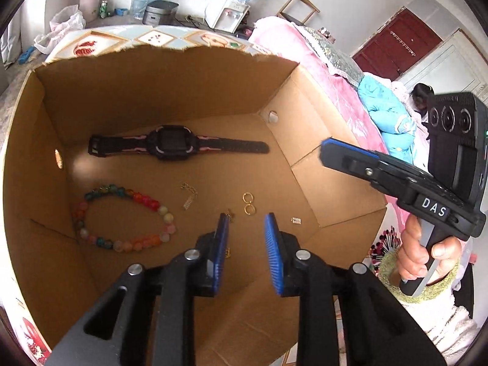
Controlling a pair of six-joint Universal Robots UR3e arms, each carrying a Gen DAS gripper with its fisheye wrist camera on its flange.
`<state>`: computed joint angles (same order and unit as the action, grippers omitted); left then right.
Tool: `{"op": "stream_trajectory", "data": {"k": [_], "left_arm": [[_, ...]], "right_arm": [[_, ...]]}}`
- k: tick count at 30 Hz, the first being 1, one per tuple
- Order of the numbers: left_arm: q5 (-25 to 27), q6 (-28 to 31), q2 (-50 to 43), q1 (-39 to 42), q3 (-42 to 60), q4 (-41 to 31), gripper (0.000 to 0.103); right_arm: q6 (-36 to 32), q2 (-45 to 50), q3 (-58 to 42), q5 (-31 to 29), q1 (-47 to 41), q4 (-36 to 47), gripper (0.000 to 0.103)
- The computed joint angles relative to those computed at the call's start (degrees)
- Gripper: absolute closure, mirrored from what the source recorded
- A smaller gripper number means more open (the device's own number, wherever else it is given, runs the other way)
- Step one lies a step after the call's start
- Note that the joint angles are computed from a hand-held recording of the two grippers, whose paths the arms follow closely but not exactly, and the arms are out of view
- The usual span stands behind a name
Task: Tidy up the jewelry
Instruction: 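Open the right gripper to drop the gold charm into the box, then withdraw both tools from the box toward the pink-orange bead bracelet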
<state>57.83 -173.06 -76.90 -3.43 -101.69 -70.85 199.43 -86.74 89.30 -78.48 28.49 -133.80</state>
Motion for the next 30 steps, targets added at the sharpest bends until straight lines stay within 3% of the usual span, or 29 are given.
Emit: {"op": "stream_trajectory", "data": {"k": [10, 19, 23, 26, 30], "left_arm": [[2.67, -0.09, 8.29, -1.06, -3.43, 4.71, 0.045], [5.65, 0.4, 22.56, -0.86, -8.7, 7.62, 0.019], [-1.69, 4.83, 32.51, 5.75, -10.48, 1.53, 0.007], [-6.07, 9.36, 39.55, 10.08, -11.44, -3.97, 0.006], [-8.09, 12.37, 43.29, 11.66, -11.35, -10.83, 0.006]], "right_arm": [[4.68, -12.42, 9.58, -10.88, 4.98, -4.69, 0.05], [13.41, -21.41, 17.69, -23.48, 15.16, -7.74, 0.038], [18.49, -21.28, 19.97, -29.19, 20.99, -9.09, 0.029], [23.88, -19.16, 20.25, -34.43, 25.99, -8.17, 0.023], [29.27, -18.46, 22.74, -35.1, 28.61, -8.77, 0.022]]}}
